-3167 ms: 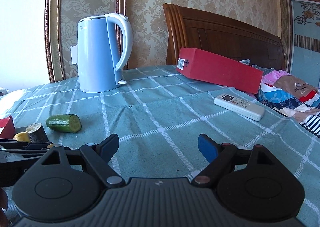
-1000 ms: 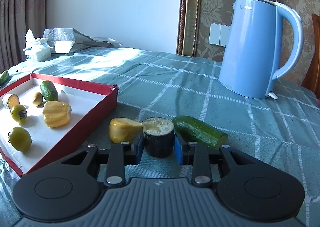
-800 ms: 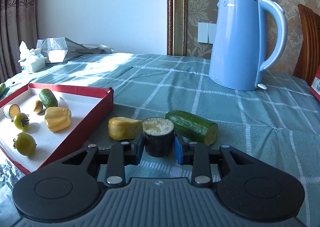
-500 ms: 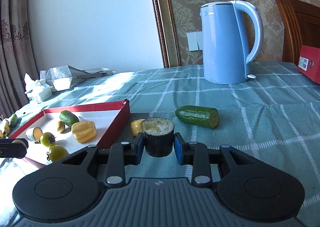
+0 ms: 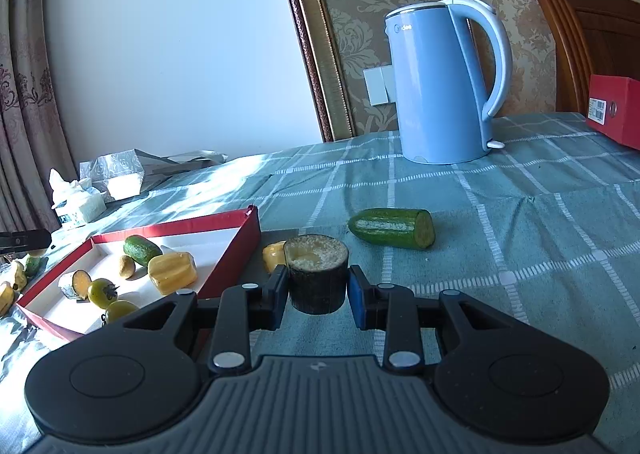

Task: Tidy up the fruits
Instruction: 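Carry the kiwi into the tray and open the left tool while the right tool holds the eggplant slice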

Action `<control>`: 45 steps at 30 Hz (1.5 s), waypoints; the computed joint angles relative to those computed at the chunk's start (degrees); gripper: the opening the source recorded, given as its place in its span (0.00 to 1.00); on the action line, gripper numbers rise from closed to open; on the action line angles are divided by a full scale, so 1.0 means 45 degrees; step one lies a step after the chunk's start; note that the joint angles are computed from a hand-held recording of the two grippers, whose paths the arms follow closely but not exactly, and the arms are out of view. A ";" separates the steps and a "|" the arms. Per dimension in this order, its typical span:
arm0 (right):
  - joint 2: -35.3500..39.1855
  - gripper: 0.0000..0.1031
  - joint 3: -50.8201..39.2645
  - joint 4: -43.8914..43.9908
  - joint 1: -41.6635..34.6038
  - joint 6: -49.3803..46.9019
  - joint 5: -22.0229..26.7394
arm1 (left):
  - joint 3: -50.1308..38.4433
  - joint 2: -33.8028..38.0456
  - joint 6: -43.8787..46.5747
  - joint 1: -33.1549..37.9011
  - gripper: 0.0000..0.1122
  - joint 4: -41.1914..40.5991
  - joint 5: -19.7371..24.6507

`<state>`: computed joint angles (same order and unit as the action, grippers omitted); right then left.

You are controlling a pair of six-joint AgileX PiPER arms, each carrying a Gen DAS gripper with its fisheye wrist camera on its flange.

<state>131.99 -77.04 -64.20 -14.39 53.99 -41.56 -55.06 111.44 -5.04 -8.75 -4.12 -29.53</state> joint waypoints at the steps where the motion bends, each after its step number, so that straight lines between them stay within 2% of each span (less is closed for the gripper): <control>1: -0.0011 0.30 0.0011 0.0018 0.0013 -0.0044 0.0017 | -0.0158 0.0059 0.0344 0.0032 0.23 -0.0439 0.0086; 6: -0.0054 0.30 0.0058 0.0065 0.0083 -0.0168 0.0145 | -0.1213 0.0511 0.1756 0.0281 0.23 -0.1866 0.0583; 8: -0.0064 0.30 0.0050 0.0069 0.0083 -0.0163 0.0174 | -0.1804 0.0789 0.2784 0.0307 0.23 -0.2968 0.0903; 11: -0.0060 0.30 0.0030 -0.0009 0.0083 -0.0028 0.0198 | -0.2477 0.1124 0.3288 0.0475 0.23 -0.3525 0.1277; 14: -0.0137 0.30 0.0130 0.0151 0.0176 -0.0300 0.0341 | -0.3148 0.1513 0.4839 0.0503 0.23 -0.4885 0.1395; 26: -0.0240 0.30 0.0218 0.0277 0.0334 -0.0570 0.0644 | -0.5323 0.2934 0.8741 0.0977 0.24 -0.8680 0.2264; 28: -0.0234 0.30 0.0184 0.0211 0.0340 -0.0506 0.0677 | -0.5530 0.3097 0.8890 0.1084 0.24 -0.8785 0.2401; 32: -0.0226 0.30 0.0116 0.0055 0.0347 -0.0354 0.0739 | -0.6037 0.3485 1.0353 0.1055 0.24 -1.0133 0.2424; 37: -0.0219 0.30 0.0131 0.0086 0.0338 -0.0407 0.0736 | -0.6460 0.3838 1.0955 0.1071 0.24 -1.0615 0.2623; 42: -0.0201 0.30 0.0094 0.0011 0.0345 -0.0350 0.0753 | -0.6647 0.4105 1.1967 0.0905 0.24 -1.1407 0.2365; 45: -0.0183 0.30 0.0056 -0.0033 0.0362 -0.0310 0.0772 | -0.6770 0.4201 1.2444 0.0884 0.32 -1.1856 0.2527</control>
